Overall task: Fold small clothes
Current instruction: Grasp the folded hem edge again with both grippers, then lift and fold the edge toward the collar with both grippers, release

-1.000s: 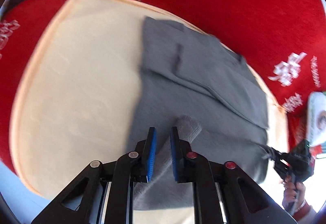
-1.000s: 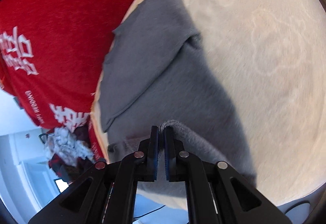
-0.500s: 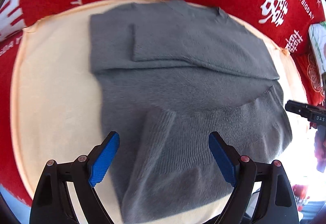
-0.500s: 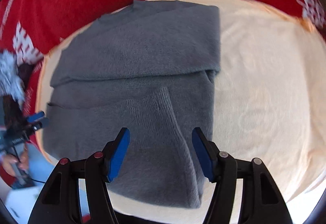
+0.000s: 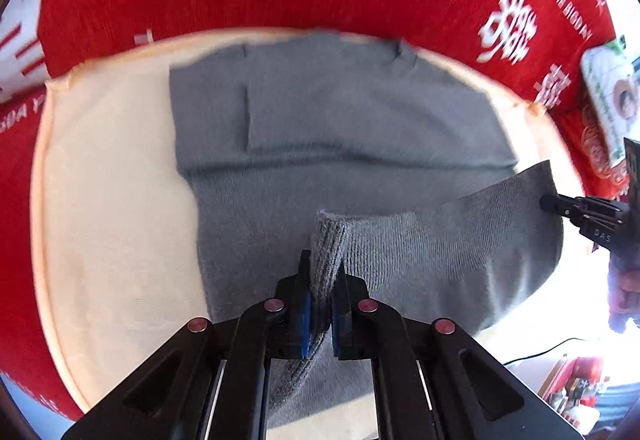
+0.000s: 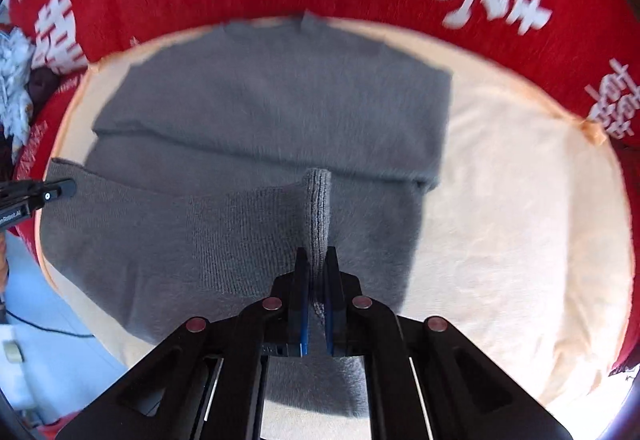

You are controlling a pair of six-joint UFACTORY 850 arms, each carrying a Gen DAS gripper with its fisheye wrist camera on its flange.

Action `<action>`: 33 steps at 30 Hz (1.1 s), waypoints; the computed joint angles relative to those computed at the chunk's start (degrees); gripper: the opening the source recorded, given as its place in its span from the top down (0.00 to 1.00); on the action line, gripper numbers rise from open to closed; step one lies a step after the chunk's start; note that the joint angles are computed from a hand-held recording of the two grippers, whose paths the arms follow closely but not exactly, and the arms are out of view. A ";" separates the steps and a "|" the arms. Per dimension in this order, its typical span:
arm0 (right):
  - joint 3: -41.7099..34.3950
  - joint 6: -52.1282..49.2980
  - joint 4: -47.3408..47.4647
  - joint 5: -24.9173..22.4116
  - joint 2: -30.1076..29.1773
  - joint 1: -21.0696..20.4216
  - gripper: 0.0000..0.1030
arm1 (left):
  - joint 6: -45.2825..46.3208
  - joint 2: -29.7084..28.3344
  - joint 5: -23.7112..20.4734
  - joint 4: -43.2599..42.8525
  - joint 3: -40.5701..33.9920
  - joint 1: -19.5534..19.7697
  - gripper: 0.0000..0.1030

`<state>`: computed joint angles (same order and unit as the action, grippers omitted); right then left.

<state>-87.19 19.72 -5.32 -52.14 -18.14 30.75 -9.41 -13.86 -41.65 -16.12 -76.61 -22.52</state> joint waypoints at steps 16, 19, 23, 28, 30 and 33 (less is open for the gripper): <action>-30.40 -2.62 -4.62 -1.57 -17.66 -3.41 0.94 | -8.74 -15.19 1.93 12.07 -25.72 2.82 0.92; -37.86 -4.34 -3.87 -3.55 -23.92 -4.33 0.94 | -12.64 -21.44 -0.01 16.35 -32.55 2.79 0.92; -47.19 -6.00 -2.93 -7.41 -32.83 -5.37 0.94 | -16.51 -28.56 -2.78 19.32 -38.72 2.68 0.92; -53.28 -4.88 -1.02 -10.88 -39.60 -6.60 0.94 | -21.44 -35.60 -6.76 22.52 -43.77 2.34 0.92; -55.64 -4.35 -0.13 -12.10 -41.64 -7.04 0.94 | -23.19 -37.88 -8.65 23.92 -45.96 2.25 0.92; -62.15 -4.42 -0.18 -16.02 -46.22 -7.30 0.93 | -23.66 -41.33 -12.81 23.70 -50.66 2.71 0.88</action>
